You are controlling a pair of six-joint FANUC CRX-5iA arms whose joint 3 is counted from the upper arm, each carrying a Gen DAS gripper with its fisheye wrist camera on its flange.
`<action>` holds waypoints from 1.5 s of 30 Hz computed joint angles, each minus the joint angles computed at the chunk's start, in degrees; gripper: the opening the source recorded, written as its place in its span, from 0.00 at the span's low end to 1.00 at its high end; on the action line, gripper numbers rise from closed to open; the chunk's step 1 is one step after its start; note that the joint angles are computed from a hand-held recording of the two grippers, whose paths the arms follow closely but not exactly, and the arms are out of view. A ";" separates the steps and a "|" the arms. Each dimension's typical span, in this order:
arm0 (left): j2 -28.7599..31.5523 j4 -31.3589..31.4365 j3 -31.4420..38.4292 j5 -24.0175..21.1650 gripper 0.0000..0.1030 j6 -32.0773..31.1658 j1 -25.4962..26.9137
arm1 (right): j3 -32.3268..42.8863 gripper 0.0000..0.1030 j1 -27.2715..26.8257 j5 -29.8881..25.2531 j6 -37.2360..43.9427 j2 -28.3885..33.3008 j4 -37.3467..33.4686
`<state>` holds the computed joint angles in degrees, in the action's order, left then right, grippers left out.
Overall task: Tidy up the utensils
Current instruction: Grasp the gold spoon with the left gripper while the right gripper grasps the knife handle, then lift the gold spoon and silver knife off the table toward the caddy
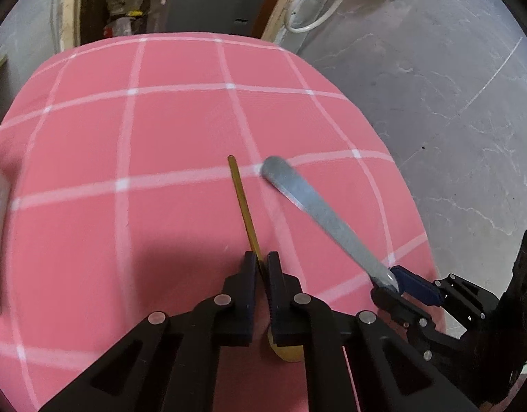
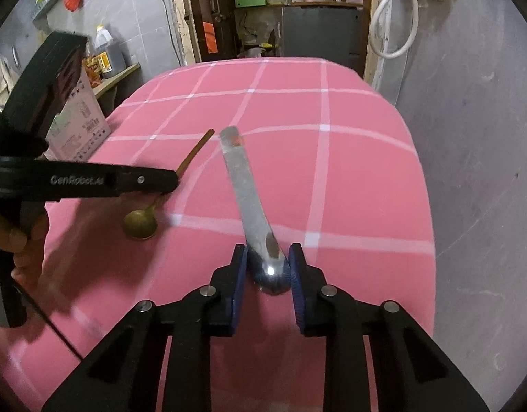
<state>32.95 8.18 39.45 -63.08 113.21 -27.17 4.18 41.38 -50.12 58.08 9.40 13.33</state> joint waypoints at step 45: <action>-9.55 9.58 -16.12 8.01 0.02 0.11 2.17 | 29.17 0.01 -14.26 -10.09 26.74 13.60 -41.41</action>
<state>23.41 17.76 23.33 -55.07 113.32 -25.00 33.35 27.12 -60.21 84.82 23.00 -28.08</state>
